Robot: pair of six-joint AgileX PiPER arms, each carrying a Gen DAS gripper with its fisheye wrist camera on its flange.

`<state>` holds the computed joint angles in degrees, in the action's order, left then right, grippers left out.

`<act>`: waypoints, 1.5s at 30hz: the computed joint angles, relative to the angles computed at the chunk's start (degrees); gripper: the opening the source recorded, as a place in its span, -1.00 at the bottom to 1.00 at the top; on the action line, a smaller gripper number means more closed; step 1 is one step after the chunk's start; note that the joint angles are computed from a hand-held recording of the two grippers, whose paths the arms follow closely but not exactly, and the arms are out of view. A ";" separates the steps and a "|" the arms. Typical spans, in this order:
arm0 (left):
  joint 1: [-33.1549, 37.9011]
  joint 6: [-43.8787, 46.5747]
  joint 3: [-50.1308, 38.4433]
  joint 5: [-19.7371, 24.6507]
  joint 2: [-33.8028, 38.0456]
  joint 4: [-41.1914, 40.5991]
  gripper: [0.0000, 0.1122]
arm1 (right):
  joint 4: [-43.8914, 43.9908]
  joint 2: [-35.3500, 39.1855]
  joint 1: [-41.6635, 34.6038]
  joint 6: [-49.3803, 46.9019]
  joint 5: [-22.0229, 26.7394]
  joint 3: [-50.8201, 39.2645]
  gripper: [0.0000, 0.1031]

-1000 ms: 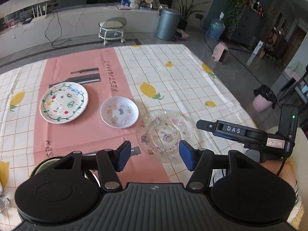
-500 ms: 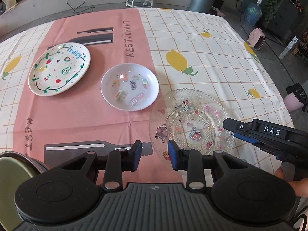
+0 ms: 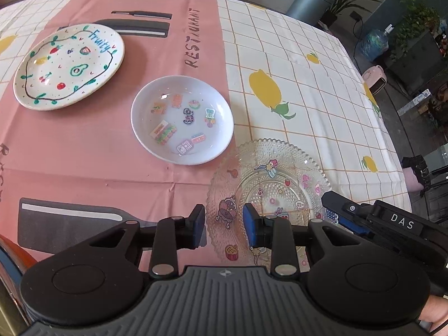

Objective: Organize plates and bowls

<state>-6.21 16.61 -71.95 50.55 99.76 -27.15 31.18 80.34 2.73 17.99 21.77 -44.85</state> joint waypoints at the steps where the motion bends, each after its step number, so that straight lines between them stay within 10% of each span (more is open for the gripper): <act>1: 0.58 0.43 -0.64 1.06 0.80 -0.98 -0.47 | -0.93 0.01 0.22 0.67 -0.05 -0.13 -0.57; 4: 1.22 -0.45 -1.01 0.80 1.29 -0.75 -0.72 | -2.73 0.12 0.48 1.63 0.47 -0.55 -0.68; 21: 2.70 0.43 -6.75 11.34 -1.30 5.38 -0.71 | 8.33 -9.92 0.90 -6.47 2.98 5.71 -0.73; 34: 1.13 1.79 -6.60 12.51 -1.86 13.49 -0.66 | -20.42 -15.46 16.75 24.36 2.30 6.95 -0.70; 45: -2.10 1.27 -3.32 7.92 -1.94 19.40 -0.62 | -30.19 -12.32 22.05 31.14 4.44 4.57 -0.69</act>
